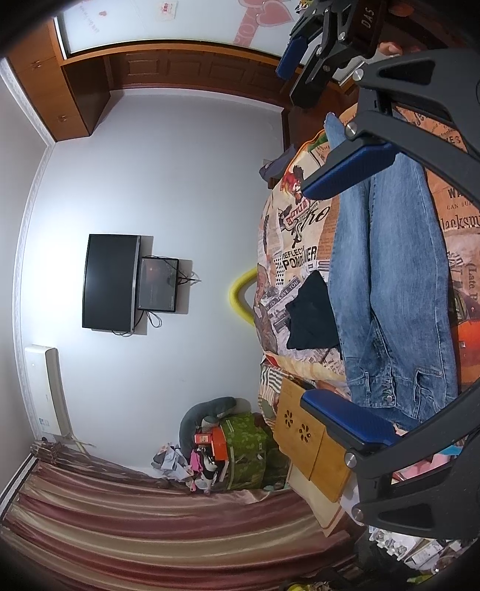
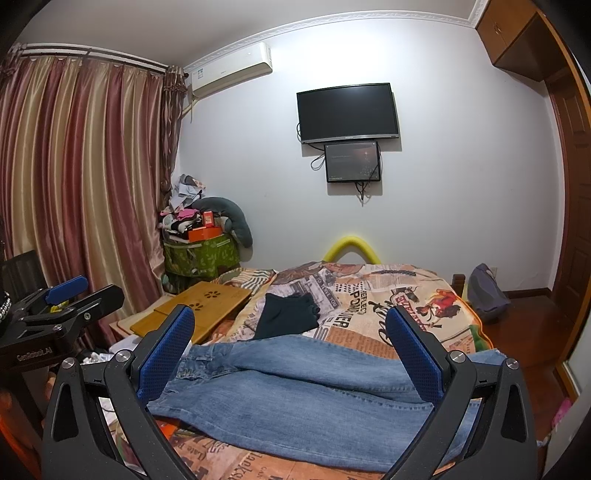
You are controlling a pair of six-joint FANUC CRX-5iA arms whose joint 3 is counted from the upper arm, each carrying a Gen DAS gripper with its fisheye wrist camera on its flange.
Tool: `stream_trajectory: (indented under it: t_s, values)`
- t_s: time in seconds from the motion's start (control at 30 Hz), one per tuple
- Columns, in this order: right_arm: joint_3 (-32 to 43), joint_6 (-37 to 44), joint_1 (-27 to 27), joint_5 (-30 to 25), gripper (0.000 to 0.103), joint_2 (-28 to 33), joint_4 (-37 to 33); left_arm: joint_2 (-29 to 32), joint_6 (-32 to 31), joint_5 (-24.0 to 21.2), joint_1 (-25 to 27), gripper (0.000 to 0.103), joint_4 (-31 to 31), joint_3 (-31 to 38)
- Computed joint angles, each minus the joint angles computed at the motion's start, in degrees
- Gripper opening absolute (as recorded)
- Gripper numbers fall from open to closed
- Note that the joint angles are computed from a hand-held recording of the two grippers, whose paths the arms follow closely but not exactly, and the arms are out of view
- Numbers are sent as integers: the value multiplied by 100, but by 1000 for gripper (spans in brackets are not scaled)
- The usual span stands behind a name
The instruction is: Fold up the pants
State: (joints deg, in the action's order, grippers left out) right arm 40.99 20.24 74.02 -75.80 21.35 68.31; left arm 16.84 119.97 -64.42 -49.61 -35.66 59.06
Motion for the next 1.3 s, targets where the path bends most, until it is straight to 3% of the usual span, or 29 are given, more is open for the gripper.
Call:
stream_trajectory:
  t_s: [1.3]
  values:
    - [-155, -77, -42, -7, 103, -118, -82, 21, 24, 82, 0, 103, 48, -16]
